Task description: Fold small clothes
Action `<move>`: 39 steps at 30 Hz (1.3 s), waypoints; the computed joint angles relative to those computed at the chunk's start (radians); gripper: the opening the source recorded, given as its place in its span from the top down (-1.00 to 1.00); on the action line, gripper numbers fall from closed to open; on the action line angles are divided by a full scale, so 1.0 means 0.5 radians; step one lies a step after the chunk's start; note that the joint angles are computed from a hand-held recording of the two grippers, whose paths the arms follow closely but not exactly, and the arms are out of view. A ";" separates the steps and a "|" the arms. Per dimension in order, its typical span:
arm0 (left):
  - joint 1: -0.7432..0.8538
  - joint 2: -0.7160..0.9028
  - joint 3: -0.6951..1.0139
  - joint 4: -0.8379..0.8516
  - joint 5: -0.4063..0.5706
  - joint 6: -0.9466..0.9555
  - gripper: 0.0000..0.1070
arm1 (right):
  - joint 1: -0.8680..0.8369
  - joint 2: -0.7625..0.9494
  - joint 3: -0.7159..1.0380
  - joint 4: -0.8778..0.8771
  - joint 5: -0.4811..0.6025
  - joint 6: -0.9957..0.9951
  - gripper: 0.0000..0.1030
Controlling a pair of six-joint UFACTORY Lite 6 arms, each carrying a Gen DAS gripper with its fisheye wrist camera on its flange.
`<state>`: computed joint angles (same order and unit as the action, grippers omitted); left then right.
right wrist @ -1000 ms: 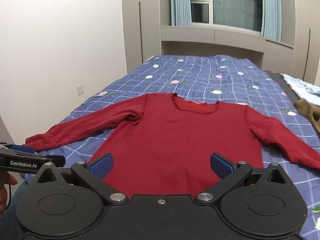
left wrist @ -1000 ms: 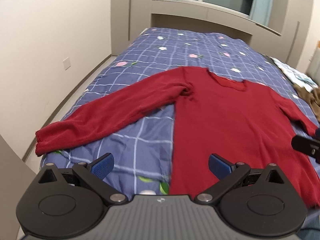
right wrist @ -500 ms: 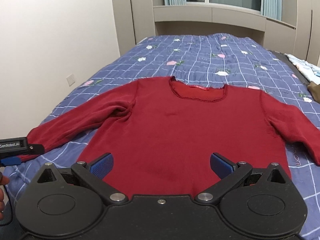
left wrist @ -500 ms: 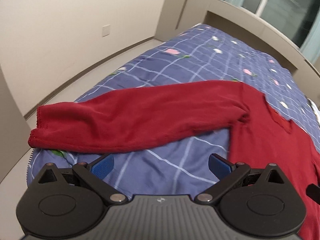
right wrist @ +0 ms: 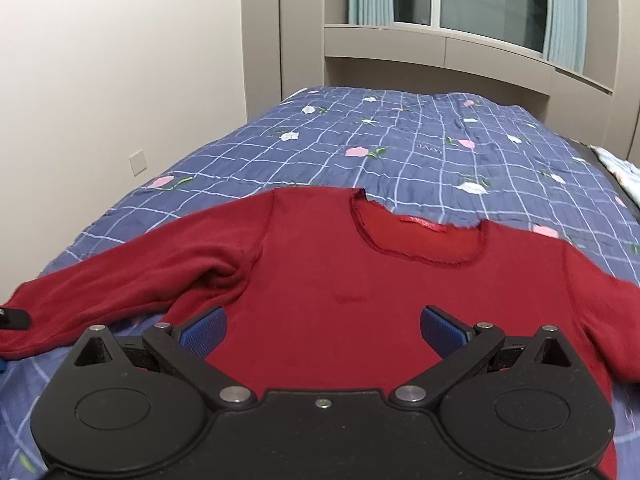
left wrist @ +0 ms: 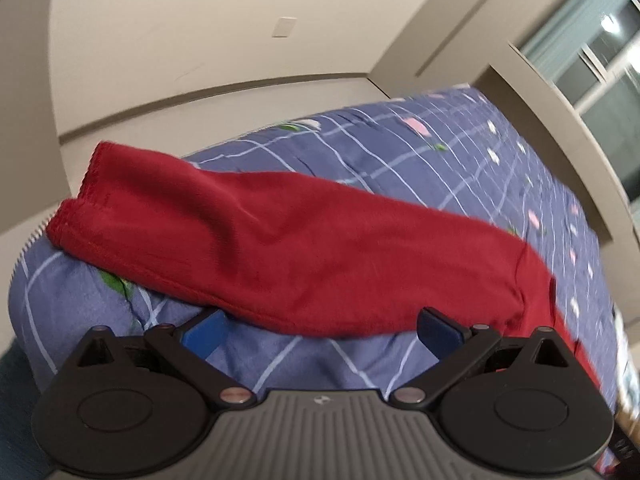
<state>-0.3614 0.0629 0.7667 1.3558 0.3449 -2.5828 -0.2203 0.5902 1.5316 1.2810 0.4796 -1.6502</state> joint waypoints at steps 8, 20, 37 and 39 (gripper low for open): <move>0.018 -0.086 -0.078 0.069 0.079 -0.250 -0.85 | 0.177 0.269 0.297 -0.261 -0.118 0.251 -0.99; 0.073 -0.821 -0.563 -0.393 0.545 0.272 -0.90 | 0.472 0.062 -0.063 0.099 0.056 -0.455 -0.99; 0.934 -2.058 -1.175 -0.998 0.516 1.271 -0.91 | 1.555 -0.220 -0.583 0.370 0.214 -1.614 -0.03; 1.007 -2.169 -1.219 -1.096 0.532 1.398 -0.91 | 1.633 -0.140 -0.451 0.267 0.164 -1.437 0.14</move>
